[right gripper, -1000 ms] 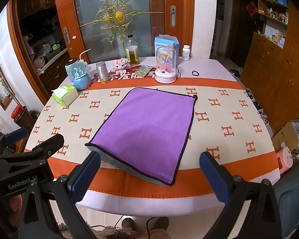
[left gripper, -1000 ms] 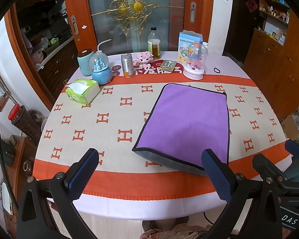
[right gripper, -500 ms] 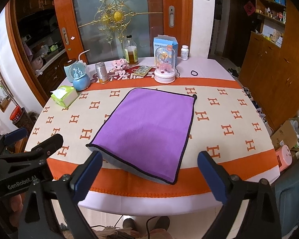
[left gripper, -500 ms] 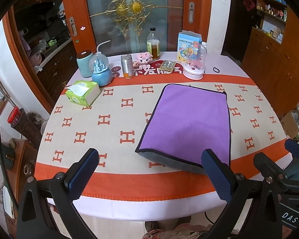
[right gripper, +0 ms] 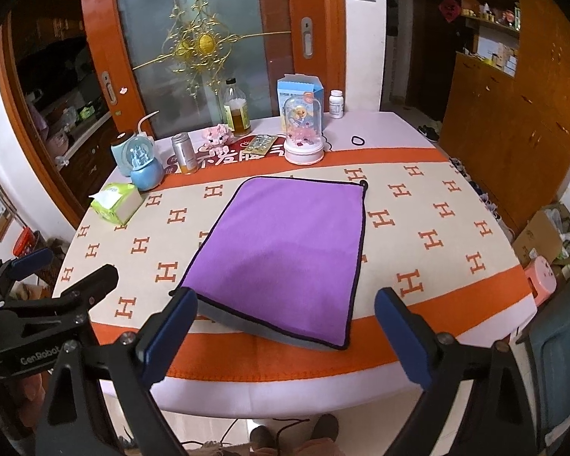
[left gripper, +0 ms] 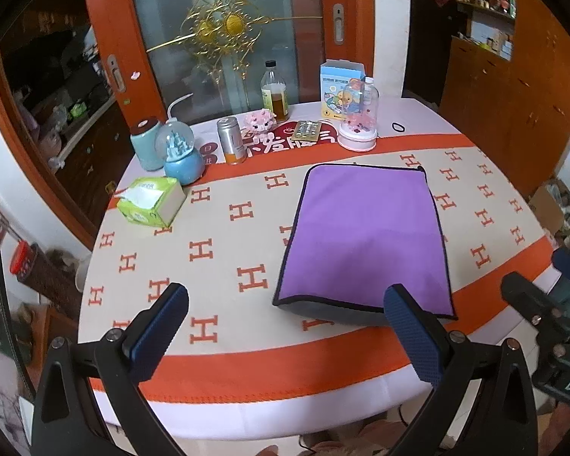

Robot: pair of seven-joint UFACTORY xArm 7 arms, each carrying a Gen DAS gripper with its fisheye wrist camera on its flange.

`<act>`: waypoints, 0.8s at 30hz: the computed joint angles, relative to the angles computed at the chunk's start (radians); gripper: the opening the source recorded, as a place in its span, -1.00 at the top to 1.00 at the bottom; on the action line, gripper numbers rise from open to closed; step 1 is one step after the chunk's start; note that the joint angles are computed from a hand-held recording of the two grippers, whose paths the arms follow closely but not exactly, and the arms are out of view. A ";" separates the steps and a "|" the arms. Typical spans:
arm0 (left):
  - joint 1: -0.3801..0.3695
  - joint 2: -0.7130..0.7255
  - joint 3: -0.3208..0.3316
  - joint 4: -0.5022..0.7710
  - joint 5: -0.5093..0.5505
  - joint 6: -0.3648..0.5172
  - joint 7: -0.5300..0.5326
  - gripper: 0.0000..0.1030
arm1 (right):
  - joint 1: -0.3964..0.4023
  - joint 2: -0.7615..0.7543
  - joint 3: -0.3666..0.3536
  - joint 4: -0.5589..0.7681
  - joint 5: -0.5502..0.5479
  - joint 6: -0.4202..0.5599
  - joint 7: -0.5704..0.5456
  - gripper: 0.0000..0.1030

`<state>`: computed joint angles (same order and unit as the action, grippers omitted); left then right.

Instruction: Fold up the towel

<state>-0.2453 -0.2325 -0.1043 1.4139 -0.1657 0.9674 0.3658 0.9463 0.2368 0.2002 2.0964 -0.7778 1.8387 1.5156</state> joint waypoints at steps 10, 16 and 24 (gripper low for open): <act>-0.006 0.070 0.008 0.016 -0.028 0.031 0.117 -0.98 | -0.017 -0.063 0.031 -0.137 0.042 0.008 0.137 -0.84; -0.009 0.103 -0.006 -0.010 -0.016 -0.001 0.158 -0.98 | -0.117 -0.182 0.076 -0.362 0.140 -0.105 0.183 -0.80; -0.008 0.211 -0.007 0.010 -0.034 -0.008 0.304 -0.98 | -0.264 -0.341 0.109 -0.693 0.265 -0.364 0.143 -0.67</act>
